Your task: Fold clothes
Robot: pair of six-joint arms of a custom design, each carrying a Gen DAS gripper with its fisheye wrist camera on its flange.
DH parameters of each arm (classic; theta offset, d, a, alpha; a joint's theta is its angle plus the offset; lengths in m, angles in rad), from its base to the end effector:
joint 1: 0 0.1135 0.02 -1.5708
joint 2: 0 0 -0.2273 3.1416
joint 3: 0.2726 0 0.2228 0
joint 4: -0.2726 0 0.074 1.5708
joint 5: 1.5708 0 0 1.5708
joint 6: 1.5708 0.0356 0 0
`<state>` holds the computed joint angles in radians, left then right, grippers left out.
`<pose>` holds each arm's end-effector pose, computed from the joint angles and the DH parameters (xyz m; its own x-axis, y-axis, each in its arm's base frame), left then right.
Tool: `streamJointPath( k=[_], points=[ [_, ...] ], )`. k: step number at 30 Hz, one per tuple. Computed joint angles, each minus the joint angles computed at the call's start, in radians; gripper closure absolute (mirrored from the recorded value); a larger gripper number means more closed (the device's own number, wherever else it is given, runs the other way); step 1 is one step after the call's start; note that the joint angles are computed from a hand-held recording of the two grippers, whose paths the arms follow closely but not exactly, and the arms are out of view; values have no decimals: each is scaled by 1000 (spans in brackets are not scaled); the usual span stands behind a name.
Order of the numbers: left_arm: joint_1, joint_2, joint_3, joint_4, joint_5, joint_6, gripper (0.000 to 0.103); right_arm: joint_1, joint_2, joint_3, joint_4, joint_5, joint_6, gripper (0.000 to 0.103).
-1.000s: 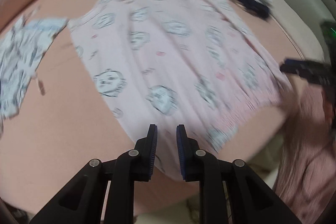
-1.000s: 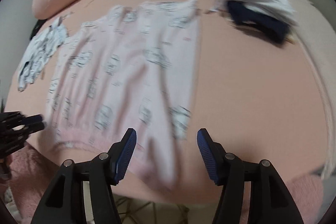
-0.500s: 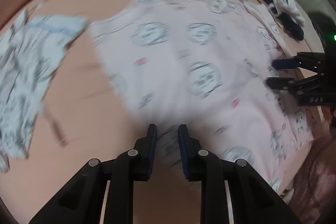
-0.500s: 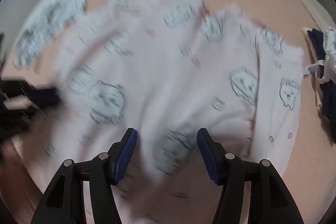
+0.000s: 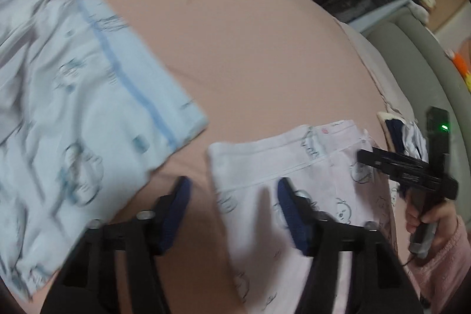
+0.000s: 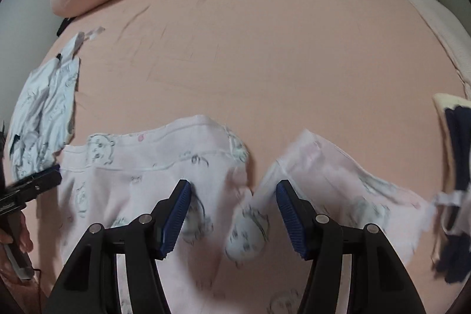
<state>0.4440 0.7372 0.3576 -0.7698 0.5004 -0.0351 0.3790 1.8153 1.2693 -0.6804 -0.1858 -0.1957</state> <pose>0.1124 0.0345 0.1465 -0.8165 -0.4225 -0.3934 -0.2285 0.8623 -0.4519 0.3008 0.1269 0.1713 -0.7758 -0.5147 -0.3650 -0.5836 0.8053 0.1049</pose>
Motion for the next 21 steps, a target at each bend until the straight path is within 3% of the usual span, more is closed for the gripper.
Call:
streamJointPath(
  k=[1,3,4,7,10,12,13,15,17,18,19,21],
  points=[
    [-36,18,0,19,-26,-18,88,10,8,-9,22,16,6,43],
    [-55,15,-5,20,-84,15,96,28,25,-25,55,47,19,43],
    [-118,36,12,48,-119,-20,96,36,24,-37,72,61,20,41],
    [-137,-26,83,-42,-218,29,97,58,-13,-77,110,93,28,40],
    [-126,-61,137,-93,-297,88,97,47,-121,-154,187,22,34,40],
    [-249,17,77,15,-462,62,91,69,-99,-161,224,74,37,40],
    [-270,55,22,77,-492,73,90,83,-75,-156,237,110,36,39],
    [-273,17,38,31,-515,120,90,82,-9,-135,245,124,22,36],
    [-301,7,104,-50,-563,126,89,72,-32,-125,228,125,35,36],
    [-262,-56,127,-102,-528,135,87,57,-81,-139,224,113,47,36],
    [-221,-110,153,-151,-492,143,81,35,-144,-170,231,82,57,36],
    [-290,-168,177,-217,-520,84,64,-2,-227,-196,184,22,53,36]
  ],
)
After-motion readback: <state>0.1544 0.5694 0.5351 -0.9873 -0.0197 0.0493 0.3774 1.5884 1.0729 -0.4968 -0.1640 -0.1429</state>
